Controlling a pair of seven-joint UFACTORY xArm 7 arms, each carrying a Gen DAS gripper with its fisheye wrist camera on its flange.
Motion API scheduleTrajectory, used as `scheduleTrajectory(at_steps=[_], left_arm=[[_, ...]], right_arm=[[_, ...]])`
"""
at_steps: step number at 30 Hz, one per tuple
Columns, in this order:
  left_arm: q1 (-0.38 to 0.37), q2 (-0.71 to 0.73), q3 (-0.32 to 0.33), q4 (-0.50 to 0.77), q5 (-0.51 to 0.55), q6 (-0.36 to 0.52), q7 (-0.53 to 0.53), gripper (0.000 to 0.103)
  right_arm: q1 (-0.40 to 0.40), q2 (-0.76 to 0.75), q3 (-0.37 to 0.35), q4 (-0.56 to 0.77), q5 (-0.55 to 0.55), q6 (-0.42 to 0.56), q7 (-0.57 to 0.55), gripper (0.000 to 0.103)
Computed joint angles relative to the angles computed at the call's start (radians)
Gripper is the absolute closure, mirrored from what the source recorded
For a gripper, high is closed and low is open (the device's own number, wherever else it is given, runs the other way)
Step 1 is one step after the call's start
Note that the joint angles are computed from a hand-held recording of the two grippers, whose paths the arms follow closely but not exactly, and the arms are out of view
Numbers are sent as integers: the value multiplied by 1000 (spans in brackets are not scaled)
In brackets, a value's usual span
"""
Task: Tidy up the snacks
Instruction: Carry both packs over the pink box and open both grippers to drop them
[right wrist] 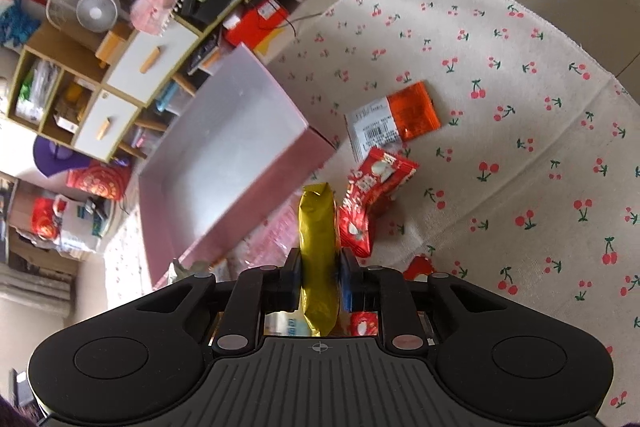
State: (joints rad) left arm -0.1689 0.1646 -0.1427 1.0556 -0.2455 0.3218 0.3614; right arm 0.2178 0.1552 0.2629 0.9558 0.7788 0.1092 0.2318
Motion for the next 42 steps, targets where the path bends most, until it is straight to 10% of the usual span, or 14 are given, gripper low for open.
scheduleTrajectory(at_steps=[10, 21, 29, 42], left_arm=[[29, -47, -12, 23, -283, 77, 49, 78], [-27, 159, 45, 263, 12, 18, -343, 78], [-53, 248, 78, 345, 167, 2, -507, 78], [-68, 290, 92, 374, 280, -18, -575, 63]], right_arm=[[-31, 10, 55, 75, 345, -37, -271, 84], [-6, 127, 57, 260, 630, -64, -531, 84], [-21, 281, 82, 435, 645, -96, -620, 84], [-13, 380, 56, 485, 268, -76, -378, 72]])
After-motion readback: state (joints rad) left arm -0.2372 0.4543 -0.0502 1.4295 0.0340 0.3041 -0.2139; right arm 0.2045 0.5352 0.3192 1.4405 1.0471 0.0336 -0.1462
